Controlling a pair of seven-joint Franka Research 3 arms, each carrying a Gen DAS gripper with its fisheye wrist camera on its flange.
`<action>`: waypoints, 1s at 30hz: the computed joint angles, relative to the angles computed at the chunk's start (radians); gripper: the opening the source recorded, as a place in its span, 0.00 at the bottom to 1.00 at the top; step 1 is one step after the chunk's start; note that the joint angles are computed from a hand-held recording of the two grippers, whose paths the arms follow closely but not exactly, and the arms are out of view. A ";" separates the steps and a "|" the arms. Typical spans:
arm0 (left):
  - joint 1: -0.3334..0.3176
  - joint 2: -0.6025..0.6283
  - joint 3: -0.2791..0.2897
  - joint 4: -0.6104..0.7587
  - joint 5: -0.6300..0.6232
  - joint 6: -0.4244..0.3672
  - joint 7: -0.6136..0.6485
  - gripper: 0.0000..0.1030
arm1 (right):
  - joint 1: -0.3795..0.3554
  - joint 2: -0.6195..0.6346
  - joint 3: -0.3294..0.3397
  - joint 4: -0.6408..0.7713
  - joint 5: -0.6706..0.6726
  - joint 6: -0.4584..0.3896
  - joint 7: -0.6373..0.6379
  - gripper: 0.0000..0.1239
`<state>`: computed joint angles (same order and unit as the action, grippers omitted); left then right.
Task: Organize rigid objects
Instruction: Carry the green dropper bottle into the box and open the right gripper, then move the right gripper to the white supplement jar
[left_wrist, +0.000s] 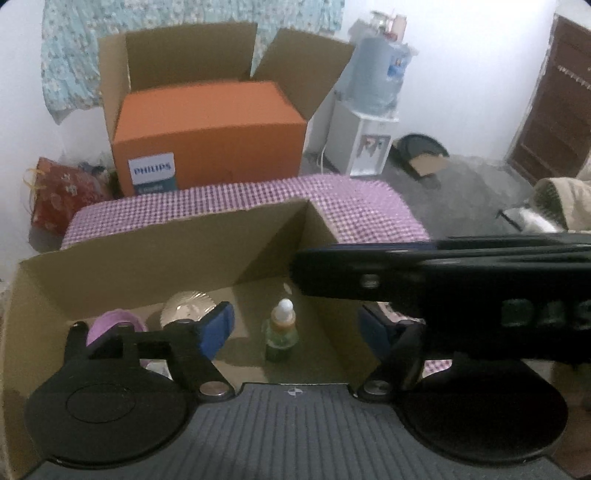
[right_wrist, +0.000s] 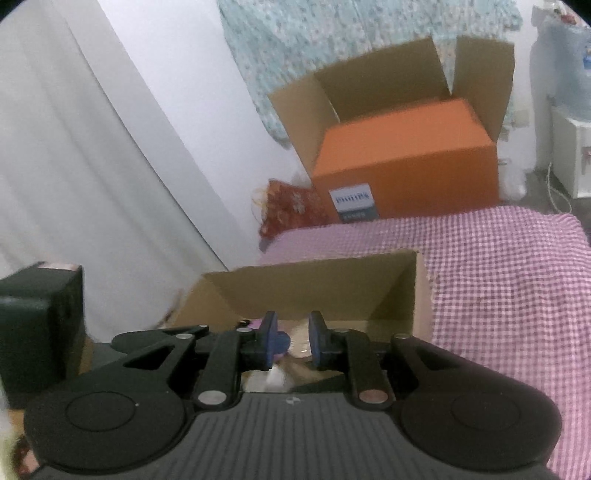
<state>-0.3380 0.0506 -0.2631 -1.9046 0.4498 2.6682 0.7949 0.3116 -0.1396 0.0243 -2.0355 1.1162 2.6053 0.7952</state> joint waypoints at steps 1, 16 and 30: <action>-0.002 -0.020 0.000 -0.019 0.011 0.006 -0.017 0.76 | 0.003 -0.031 -0.002 -0.026 0.025 0.002 -0.016 0.17; 0.001 -0.298 -0.087 -0.290 0.124 0.042 -0.178 0.99 | 0.132 -0.405 -0.012 -0.373 0.206 0.218 -0.092 0.51; 0.006 -0.552 -0.123 -0.514 0.110 -0.009 -0.241 1.00 | 0.261 -0.530 -0.034 -0.486 0.114 0.293 0.046 0.63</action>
